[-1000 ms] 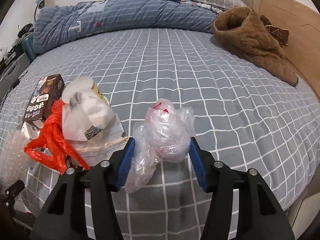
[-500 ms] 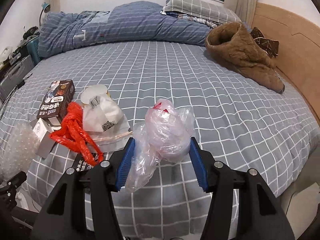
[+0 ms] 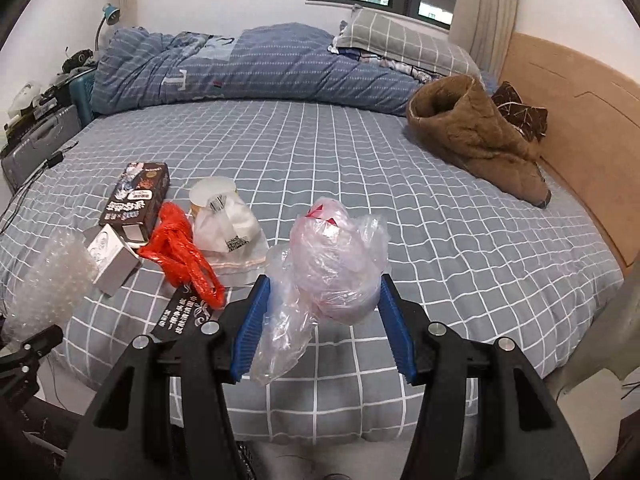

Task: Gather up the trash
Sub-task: 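Carry the bubble wrap and clear bag to the bin and release the bubble wrap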

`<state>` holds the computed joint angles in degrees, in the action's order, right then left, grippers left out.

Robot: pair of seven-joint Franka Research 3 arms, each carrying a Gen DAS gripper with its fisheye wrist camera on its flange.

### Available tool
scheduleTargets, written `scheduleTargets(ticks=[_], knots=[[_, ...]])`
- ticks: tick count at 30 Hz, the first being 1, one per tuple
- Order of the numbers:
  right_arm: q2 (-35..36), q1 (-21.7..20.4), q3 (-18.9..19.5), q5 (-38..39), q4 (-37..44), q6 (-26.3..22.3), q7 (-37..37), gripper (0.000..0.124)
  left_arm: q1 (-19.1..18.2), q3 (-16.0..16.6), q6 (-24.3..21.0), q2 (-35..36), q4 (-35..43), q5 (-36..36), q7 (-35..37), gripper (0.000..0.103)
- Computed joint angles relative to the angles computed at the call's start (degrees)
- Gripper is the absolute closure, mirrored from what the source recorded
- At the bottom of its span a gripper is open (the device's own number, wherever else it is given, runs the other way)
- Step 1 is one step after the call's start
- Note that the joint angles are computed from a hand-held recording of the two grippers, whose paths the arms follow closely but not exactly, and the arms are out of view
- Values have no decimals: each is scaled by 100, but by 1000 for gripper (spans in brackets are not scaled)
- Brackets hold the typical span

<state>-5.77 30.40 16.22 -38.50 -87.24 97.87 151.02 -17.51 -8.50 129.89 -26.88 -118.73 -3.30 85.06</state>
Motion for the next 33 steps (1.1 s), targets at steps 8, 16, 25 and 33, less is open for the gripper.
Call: scheduleTargets(ticks=[8, 16, 25, 33], knots=[[-80, 130, 176, -42, 156, -250, 215, 72, -26, 33, -103, -301, -66, -34, -46, 72], [-117, 303, 356, 11, 286, -391, 409, 72, -61, 116, -352, -739, -202, -107, -114, 73], [55, 704, 677, -94, 626, -576, 846, 72, -131, 238, -703, -1301, -488, -187, -121, 73], [344, 1311, 654, -123, 839, -682, 1274, 72, -156, 286, -911, -1723, -824, -163, -102, 73]])
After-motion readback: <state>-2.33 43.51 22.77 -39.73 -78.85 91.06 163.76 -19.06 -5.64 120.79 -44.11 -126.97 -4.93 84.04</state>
